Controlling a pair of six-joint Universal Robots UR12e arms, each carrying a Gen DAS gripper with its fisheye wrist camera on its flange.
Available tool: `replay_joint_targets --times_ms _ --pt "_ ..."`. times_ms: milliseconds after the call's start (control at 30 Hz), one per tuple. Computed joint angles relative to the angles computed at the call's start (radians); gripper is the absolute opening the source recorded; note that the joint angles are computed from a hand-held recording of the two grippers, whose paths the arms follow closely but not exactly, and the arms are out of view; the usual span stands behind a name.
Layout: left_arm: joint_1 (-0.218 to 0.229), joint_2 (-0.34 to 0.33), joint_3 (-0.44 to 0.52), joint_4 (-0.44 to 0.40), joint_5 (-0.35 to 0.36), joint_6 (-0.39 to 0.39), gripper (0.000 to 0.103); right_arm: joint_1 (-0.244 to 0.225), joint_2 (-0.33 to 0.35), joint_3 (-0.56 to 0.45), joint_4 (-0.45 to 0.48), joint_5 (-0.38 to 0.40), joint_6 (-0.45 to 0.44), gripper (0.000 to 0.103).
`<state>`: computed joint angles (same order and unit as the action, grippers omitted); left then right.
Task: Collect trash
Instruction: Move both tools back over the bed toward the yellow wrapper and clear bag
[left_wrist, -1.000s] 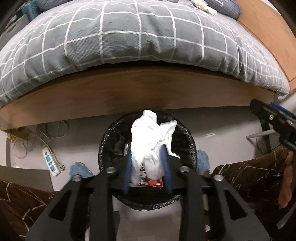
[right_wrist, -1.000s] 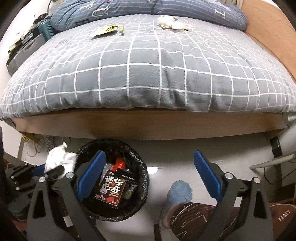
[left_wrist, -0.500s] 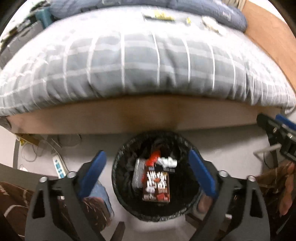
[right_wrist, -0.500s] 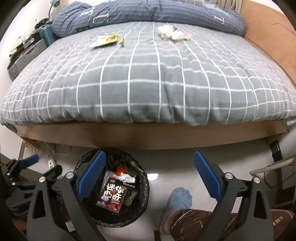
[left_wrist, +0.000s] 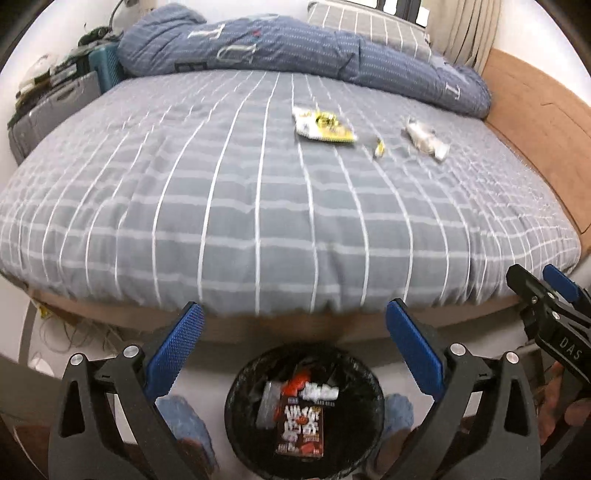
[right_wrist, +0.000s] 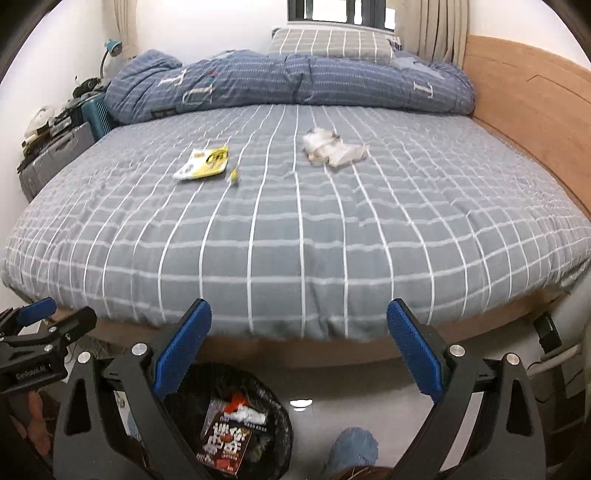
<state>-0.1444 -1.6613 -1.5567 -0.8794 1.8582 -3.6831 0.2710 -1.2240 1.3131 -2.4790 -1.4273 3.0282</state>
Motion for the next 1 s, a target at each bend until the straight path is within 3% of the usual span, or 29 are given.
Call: replay_joint_targets --times_ms 533,1000 --pt "0.03 -0.111 0.136 0.049 0.031 0.084 0.097 0.0 0.127 -0.197 0.011 -0.022 0.053 0.092" --pt "0.089 -0.227 0.283 0.028 0.001 0.124 0.097 0.015 0.282 -0.443 0.119 -0.066 0.033 0.092"
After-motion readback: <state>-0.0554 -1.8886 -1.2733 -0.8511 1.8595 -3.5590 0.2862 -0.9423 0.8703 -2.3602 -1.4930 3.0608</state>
